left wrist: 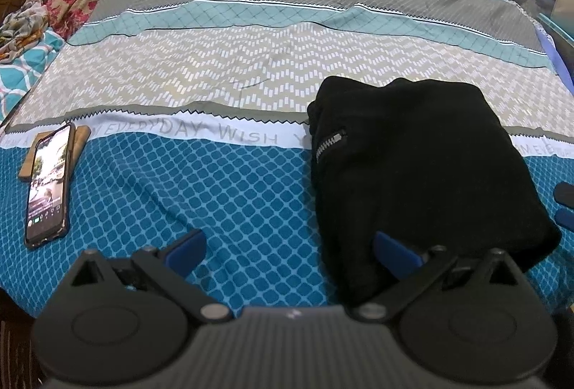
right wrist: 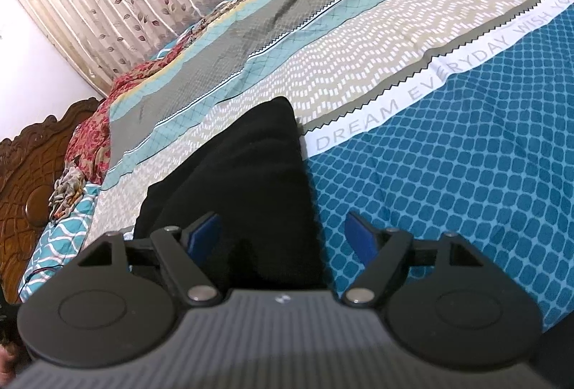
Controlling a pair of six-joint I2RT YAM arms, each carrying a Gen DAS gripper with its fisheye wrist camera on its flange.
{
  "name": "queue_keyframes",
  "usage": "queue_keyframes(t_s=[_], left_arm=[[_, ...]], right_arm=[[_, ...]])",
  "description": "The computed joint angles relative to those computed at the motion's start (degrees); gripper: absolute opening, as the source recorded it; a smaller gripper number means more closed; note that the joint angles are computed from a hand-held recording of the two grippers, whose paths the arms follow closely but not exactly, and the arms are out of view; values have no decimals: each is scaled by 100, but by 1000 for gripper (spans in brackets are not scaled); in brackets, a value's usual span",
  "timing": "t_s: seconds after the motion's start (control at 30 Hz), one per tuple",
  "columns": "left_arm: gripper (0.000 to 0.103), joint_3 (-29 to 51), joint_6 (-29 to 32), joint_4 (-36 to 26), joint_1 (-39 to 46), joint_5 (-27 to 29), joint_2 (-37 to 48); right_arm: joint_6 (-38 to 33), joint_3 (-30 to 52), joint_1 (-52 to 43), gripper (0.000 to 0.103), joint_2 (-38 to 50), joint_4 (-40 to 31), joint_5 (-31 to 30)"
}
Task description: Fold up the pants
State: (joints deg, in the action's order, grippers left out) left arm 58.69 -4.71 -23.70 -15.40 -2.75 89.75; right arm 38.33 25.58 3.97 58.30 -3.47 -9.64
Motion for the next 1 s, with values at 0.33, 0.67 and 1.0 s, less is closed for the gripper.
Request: queue_keyframes(t_s=[0.33,0.67,1.0], left_arm=[[103,-59,-54,23,78,81,53],[103,-3,156,72,511,372,-137],[103,321,289,-78,603,261,321]], right_arm=[[-109,33,-32,83,117,30,-186],[-60,68,80,87,222,93,-197],[-168,259,-165,88,418,123,-350]])
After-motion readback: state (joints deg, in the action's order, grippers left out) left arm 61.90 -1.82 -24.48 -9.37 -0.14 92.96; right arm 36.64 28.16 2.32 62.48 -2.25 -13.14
